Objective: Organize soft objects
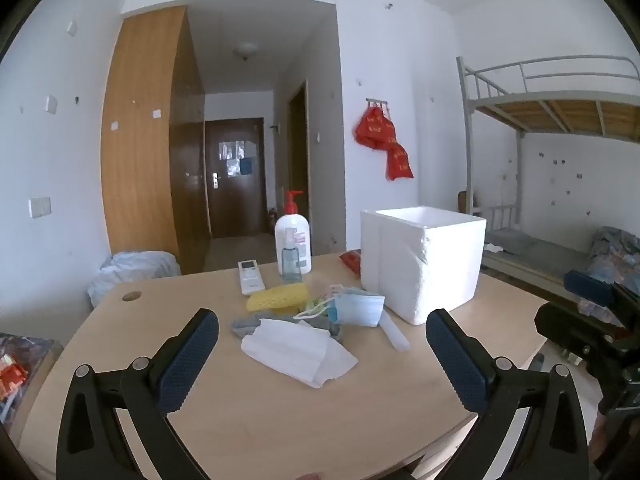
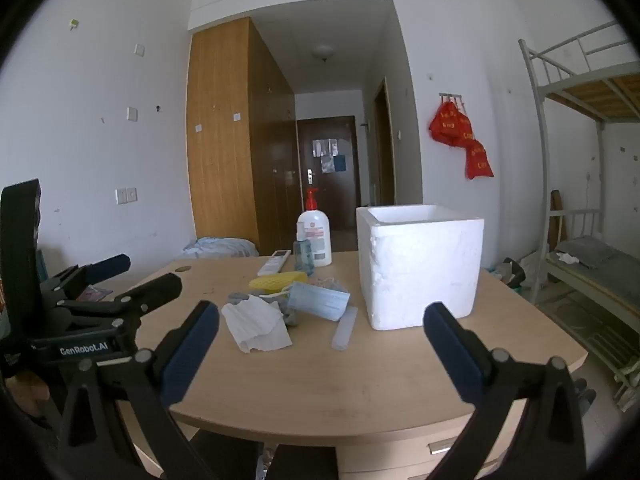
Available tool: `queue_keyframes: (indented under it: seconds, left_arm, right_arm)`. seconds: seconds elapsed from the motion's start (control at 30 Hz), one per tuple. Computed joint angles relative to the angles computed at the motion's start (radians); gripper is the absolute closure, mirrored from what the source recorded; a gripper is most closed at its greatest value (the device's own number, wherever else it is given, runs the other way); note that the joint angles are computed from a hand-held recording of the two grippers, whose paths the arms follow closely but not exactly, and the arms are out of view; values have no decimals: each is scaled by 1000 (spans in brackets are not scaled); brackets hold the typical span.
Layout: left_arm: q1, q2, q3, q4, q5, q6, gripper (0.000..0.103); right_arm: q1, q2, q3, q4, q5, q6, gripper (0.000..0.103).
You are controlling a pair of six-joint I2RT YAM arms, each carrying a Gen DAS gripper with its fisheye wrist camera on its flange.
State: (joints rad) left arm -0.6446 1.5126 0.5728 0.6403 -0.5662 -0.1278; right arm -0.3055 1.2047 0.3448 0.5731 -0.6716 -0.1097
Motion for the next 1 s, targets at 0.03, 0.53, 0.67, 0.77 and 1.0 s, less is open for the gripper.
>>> queue_keyframes:
  seconds: [0.03, 0.53, 0.67, 0.77, 1.0]
  left_arm:
    - [-1, 2, 1, 2, 0, 3, 0]
    - [7, 38, 46, 0, 14, -10, 0]
    - [24, 24, -2, 58, 35, -6, 0]
    - [30, 20, -8, 62, 57, -11, 0]
    - [23, 6, -16, 58, 43, -18, 0]
  right_arm:
    - [0, 0, 0, 0, 0, 2, 0]
    - [-10, -10, -7, 1, -9, 9, 0]
    - [-8, -22, 0, -13, 0, 11, 0]
    - [-11, -39, 7, -35, -3, 6, 0]
    - [-33, -47, 1, -35, -22, 4, 0]
